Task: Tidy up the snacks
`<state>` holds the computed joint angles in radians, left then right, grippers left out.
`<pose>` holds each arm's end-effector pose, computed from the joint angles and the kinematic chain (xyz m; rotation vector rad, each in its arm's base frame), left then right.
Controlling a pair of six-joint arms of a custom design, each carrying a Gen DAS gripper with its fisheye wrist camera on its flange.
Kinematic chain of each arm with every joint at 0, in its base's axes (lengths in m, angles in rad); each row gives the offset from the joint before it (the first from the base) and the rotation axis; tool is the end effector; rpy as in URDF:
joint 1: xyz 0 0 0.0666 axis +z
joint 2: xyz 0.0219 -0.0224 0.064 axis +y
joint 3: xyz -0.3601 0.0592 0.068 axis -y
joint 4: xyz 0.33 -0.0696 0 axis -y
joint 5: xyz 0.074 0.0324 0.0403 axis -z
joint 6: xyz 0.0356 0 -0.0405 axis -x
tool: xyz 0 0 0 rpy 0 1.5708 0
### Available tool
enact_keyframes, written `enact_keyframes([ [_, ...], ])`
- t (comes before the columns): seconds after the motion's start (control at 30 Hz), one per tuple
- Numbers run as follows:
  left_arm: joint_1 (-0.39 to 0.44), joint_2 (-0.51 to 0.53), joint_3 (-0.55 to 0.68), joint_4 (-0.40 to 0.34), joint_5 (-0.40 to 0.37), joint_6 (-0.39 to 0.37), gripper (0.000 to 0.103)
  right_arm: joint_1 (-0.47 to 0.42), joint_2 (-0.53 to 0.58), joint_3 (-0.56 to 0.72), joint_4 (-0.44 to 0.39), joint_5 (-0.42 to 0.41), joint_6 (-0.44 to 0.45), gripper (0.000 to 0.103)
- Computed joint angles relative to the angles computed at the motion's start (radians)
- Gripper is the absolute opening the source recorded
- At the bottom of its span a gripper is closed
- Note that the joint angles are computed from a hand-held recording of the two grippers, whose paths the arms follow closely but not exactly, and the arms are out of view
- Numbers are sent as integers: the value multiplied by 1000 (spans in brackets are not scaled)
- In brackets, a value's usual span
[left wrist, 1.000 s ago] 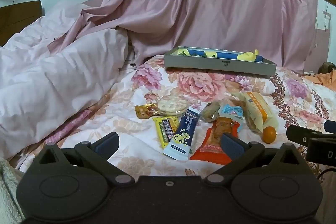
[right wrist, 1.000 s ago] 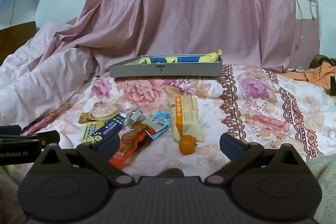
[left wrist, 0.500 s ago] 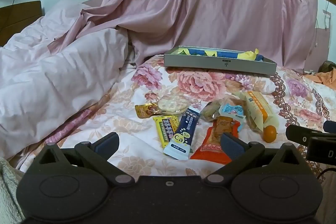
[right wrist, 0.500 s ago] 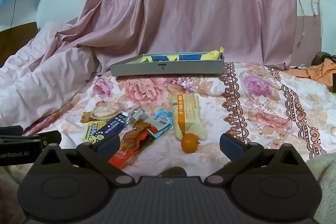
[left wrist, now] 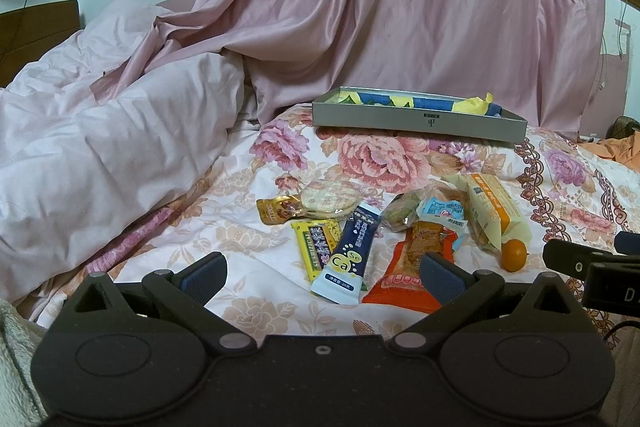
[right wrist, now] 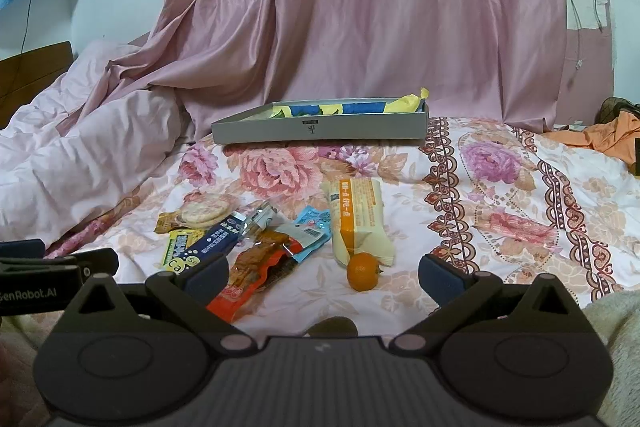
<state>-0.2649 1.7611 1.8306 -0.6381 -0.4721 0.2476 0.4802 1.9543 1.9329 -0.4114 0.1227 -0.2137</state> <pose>0.5590 -0.1353 0.4372 -0.2534 2.0611 0.1932 0.5776 0.2955 0.3860 -0.1891 2.0058 0.3215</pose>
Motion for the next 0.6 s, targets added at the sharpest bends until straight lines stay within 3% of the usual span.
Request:
enact_keyframes([
  [0.6,0,0,1,-2,1,2,102,-3,3,10,-9,-2,2,103],
])
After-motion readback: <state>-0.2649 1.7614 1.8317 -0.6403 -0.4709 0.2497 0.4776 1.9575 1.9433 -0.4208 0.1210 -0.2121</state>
